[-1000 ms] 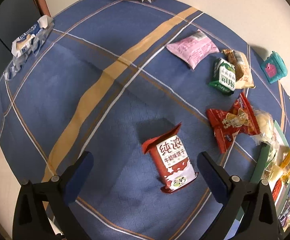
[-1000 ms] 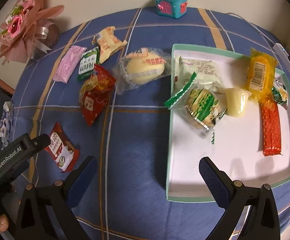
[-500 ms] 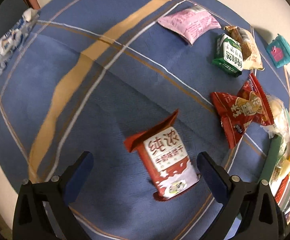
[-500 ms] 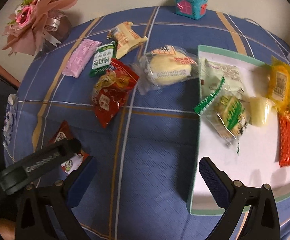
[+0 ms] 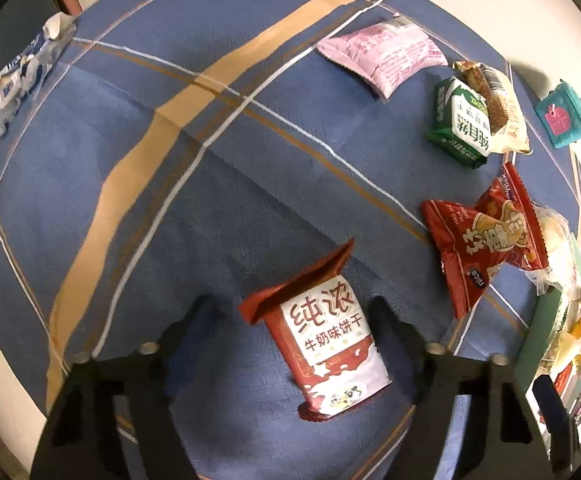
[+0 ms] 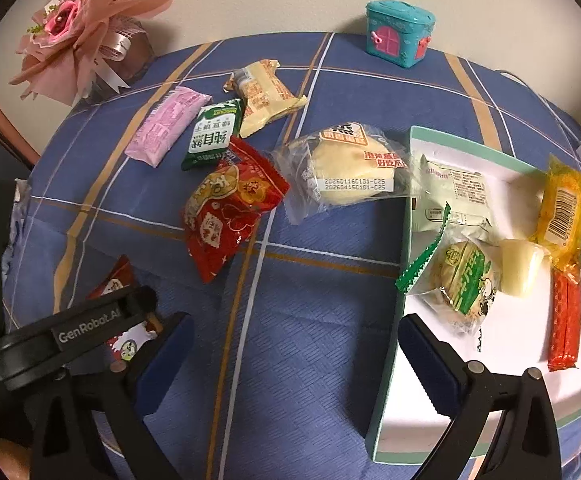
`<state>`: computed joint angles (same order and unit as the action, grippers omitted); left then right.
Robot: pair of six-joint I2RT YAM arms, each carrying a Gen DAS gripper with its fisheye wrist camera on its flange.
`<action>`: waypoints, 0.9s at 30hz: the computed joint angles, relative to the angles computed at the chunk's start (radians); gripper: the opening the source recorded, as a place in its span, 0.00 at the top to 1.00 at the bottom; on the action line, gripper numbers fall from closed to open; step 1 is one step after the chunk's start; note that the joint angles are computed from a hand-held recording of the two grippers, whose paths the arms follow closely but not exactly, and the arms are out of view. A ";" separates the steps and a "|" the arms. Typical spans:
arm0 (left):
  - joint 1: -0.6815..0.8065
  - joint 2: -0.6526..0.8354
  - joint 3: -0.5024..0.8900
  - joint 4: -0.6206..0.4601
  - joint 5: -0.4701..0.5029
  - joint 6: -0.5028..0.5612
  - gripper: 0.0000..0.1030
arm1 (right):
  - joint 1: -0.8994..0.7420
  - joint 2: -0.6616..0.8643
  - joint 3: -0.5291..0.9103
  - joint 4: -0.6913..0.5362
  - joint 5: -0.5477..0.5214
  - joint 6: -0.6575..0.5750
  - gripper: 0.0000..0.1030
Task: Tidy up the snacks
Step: 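Grasp the red-white milk biscuit pack with the left tool while the right tool grasps the red wrapper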
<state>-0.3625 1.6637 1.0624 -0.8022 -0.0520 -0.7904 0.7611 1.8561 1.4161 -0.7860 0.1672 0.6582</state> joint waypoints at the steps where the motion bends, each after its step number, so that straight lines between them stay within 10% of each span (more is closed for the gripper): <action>1: -0.002 -0.006 -0.001 -0.001 -0.002 0.003 0.38 | -0.001 -0.002 -0.002 0.001 0.000 0.001 0.00; 7: -0.017 -0.011 0.000 0.007 -0.022 0.008 0.55 | -0.002 -0.009 -0.010 -0.001 0.007 0.002 0.00; 27: 0.156 -0.058 0.019 0.099 0.069 0.096 0.59 | -0.024 -0.024 0.015 0.108 0.001 0.003 0.24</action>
<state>-0.2069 1.6053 1.0812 -0.7027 0.0165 -0.6944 0.7366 1.8319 1.4307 -0.6781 0.1679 0.6608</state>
